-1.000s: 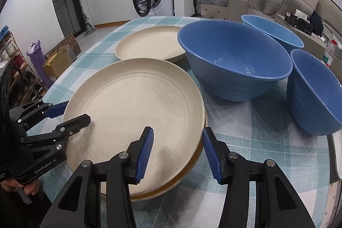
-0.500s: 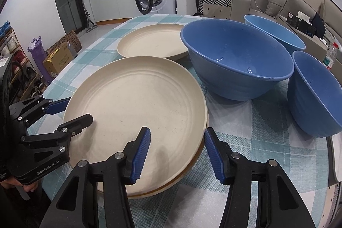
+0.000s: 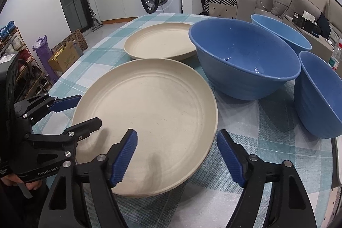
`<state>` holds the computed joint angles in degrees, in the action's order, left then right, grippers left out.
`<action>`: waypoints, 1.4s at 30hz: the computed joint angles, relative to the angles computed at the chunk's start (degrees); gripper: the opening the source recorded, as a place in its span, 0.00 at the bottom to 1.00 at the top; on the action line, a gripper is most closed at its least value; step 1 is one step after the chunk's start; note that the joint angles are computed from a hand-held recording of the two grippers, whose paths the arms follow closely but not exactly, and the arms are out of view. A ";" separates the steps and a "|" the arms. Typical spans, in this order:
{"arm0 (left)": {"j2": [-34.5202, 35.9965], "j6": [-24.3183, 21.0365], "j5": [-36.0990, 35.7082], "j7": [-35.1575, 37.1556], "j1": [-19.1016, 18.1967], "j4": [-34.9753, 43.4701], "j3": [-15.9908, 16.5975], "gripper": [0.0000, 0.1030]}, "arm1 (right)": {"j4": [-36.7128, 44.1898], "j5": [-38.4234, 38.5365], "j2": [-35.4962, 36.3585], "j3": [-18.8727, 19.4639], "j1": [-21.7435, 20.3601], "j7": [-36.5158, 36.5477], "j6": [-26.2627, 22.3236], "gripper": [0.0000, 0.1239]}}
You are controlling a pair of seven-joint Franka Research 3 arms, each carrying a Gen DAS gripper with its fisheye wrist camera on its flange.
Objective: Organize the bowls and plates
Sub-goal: 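Lower the plate onto the other plate and open the left tool, then move the left tool toward the remaining cream plate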
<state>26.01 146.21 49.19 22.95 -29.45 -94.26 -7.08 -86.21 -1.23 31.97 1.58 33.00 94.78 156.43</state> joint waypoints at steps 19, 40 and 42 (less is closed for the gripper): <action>-6.00 6.26 8.49 -13.14 2.46 -6.00 0.76 1.00 | -6.27 2.37 -6.95 0.06 -0.30 -1.83 10.34 0.83; -9.25 5.85 13.76 -17.83 5.69 -6.64 0.39 1.00 | 2.08 -3.54 -9.15 1.29 -0.40 -5.42 4.80 0.83; -9.50 5.72 14.30 -18.38 5.96 -6.76 0.42 1.00 | 4.14 -3.13 -8.05 1.31 -0.30 -6.10 3.45 0.83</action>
